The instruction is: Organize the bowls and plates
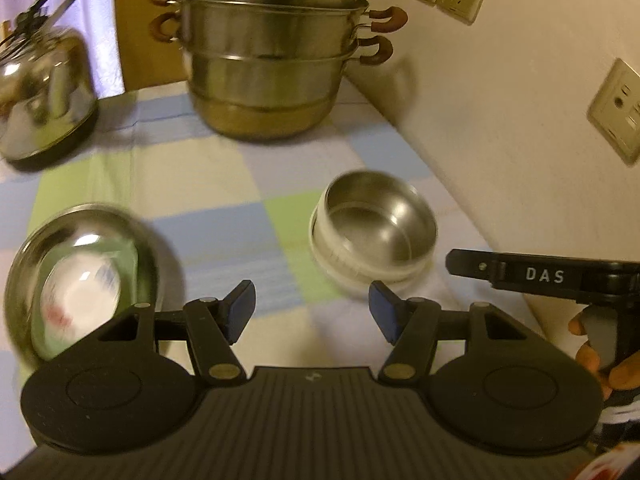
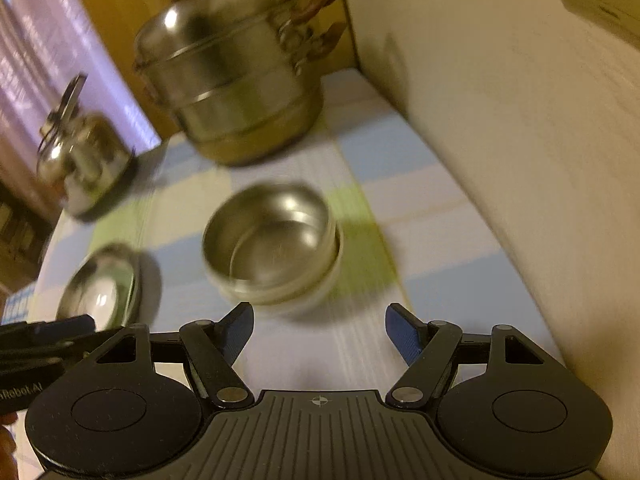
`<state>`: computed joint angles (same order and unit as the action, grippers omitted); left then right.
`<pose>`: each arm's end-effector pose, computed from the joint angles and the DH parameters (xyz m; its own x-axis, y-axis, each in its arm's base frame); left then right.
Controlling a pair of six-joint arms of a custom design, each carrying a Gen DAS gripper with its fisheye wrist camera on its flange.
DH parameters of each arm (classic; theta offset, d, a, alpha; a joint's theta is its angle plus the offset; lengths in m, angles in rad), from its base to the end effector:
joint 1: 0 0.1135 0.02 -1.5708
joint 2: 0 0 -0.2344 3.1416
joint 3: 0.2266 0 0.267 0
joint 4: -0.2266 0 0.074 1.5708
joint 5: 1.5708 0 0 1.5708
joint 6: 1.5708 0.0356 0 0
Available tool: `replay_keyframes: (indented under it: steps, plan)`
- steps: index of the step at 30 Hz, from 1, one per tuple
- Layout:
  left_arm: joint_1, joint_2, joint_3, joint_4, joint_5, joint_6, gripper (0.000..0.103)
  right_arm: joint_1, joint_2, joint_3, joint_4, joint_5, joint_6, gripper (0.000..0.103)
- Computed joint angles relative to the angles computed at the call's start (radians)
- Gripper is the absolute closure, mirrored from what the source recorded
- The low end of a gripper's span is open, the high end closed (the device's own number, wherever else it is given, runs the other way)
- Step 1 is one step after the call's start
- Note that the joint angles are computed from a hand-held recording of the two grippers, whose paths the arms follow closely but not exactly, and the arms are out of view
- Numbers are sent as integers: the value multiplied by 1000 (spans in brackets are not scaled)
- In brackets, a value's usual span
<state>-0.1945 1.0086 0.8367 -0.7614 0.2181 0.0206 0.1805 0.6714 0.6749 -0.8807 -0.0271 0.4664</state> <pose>0.2206 -0.0513 0.2390 -0.7818 0.1745 -0.5986 0.3312 0.9296 -0.1616 0.1636 0.0308 0.2359 -0.7640 0.3175 -0.5617 0.1647 0.9377 0.3061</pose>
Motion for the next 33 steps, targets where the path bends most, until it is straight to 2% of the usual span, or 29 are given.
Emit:
replay_keyframes:
  steps: [6,10,13,16,20,27,33]
  plan:
    - [-45,252,112,121,-26,-21,43,-81,209,36,165,-38,-55,30]
    - [-44,409,198,141,-16,-30,43,-104,337,60,237,-52,-70,31]
    - [-49,492,245,147,-13,-35,45,-120,417,75,279,-69,-83,35]
    - [-61,542,274,148,-18,-33,51,-133,487,92,304,-84,-93,45]
    - [-71,584,301,146,-11,-32,54,-145,548,111,322,-104,-107,56]
    - [-69,633,332,132,9,-36,70,-150,605,136,324,-131,-105,81]
    - [-57,638,329,130,33,-37,76,-138,619,155,307,-115,-104,84]
